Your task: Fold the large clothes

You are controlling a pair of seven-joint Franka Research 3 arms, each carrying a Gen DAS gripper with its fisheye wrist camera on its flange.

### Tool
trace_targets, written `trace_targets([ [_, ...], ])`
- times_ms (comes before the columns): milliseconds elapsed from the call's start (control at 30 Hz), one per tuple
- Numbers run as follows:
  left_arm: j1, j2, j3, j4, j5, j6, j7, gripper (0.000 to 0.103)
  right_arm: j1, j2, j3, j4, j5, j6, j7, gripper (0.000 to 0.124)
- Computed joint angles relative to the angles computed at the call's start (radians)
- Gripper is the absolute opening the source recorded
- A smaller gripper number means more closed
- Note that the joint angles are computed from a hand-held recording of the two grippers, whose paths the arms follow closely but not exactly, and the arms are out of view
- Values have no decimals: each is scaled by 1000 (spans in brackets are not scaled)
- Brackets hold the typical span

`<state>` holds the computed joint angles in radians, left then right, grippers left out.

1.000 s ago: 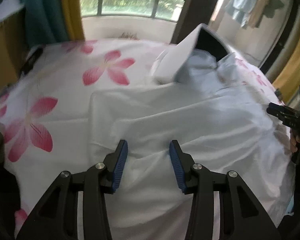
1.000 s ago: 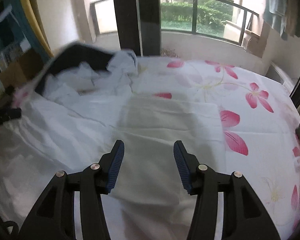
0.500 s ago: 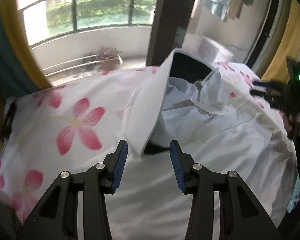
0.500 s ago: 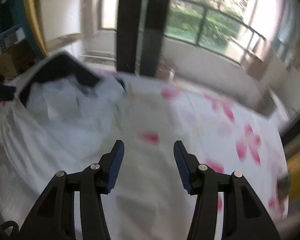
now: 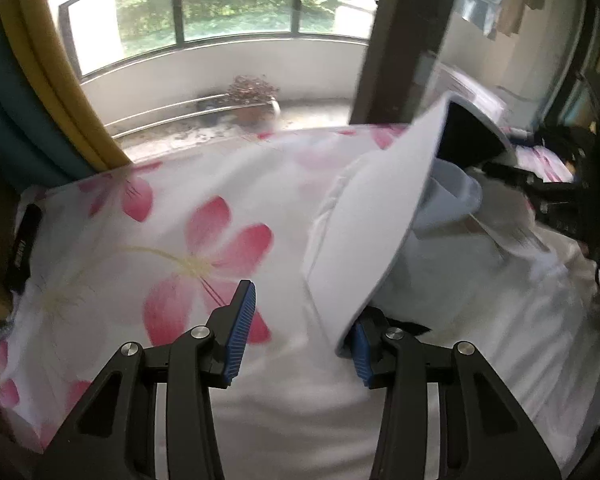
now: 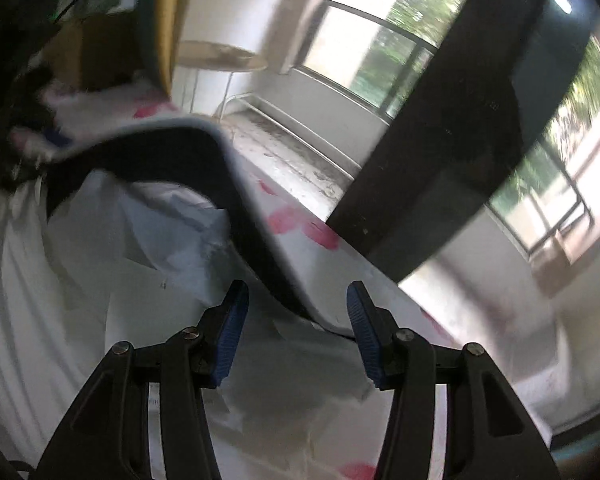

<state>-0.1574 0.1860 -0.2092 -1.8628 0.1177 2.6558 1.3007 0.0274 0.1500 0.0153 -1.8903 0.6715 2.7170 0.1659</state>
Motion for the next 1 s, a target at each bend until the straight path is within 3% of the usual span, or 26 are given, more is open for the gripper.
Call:
trace_targets([
  [33, 1, 7, 2, 9, 1, 1, -3, 46, 3, 4, -4, -1, -17, 6, 12, 1],
  [200, 13, 66, -12, 83, -32, 21, 16, 46, -2, -3, -15, -42, -57, 87, 59, 1],
  [300, 6, 93, -22, 124, -46, -8, 24, 46, -12, -24, -20, -76, -54, 95, 76, 2],
  [433, 10, 55, -50, 94, -89, -11, 94, 46, -28, -32, -38, -70, -82, -36, 118, 10],
  [500, 9, 27, -57, 76, -117, -13, 126, 46, -47, -27, -52, -36, -87, -175, 147, 26],
  [667, 0, -45, -56, 32, -181, -3, 196, 46, -101, 9, -70, 76, -13, -460, 171, 51],
  [767, -21, -56, -47, 36, -160, 9, 218, 46, -116, 27, -71, 110, 2, -527, 179, 56],
  [900, -22, 41, -45, 144, -186, -13, 214, 46, -132, 38, -70, 120, 34, -564, 177, 59],
  [967, 13, 103, -74, 204, -283, -47, 261, 46, -140, 47, -71, 134, 44, -599, 177, 59],
  [1000, 7, 149, -63, 254, -268, -97, 239, 46, -142, 56, -70, 147, 47, -609, 185, 59],
])
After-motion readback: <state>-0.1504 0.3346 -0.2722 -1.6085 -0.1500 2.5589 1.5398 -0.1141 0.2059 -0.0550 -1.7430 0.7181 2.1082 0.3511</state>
